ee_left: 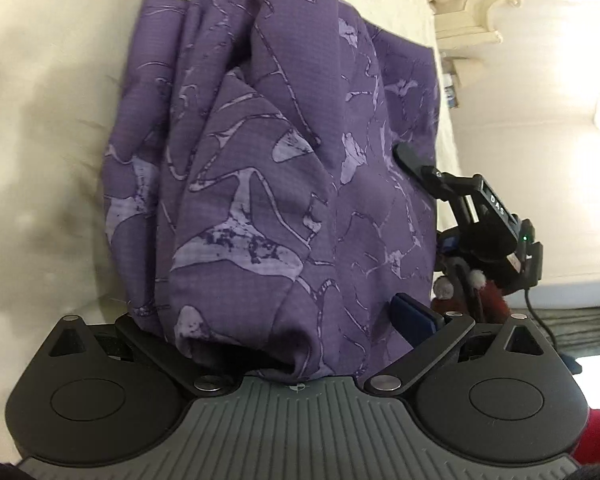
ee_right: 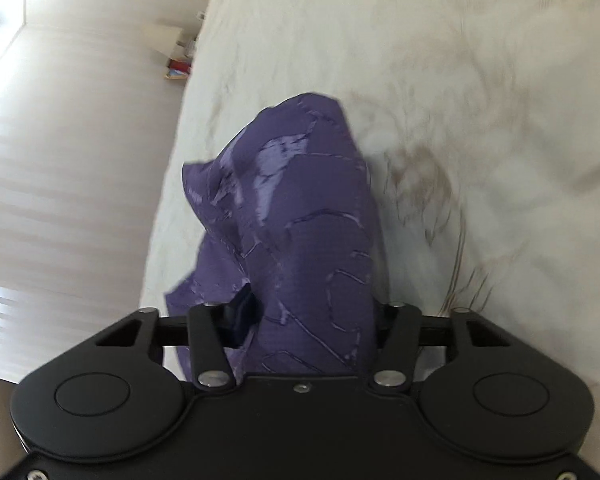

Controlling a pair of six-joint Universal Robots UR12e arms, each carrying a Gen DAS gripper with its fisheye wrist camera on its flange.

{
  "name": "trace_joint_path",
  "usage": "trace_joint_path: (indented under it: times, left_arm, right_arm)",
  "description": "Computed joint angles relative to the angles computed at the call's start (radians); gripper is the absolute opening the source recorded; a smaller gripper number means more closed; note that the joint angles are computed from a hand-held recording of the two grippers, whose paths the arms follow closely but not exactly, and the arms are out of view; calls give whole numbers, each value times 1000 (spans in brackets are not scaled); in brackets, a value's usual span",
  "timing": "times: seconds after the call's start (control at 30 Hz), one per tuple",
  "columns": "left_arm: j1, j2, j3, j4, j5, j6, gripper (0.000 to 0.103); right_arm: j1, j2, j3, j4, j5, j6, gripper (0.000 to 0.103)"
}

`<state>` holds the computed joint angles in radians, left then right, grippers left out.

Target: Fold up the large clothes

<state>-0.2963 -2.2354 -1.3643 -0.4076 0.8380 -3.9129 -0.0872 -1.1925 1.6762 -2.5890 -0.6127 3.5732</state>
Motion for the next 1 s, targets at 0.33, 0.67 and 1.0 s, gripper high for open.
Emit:
trace_joint_path:
  times: [0.33,0.67,1.0]
  left_arm:
    - [-111,-220,385,-65,25,-1,102]
    - [-177,-250,510,-310,198,154,102]
    - [-204,4,209,-236,532,321,102]
  right_arm:
    - [-105,-13,-124,205,-172,-250,60]
    - [-89,4,-230,370,-561,-433,90]
    - [-74,-133,-73,58,-678,-425,102]
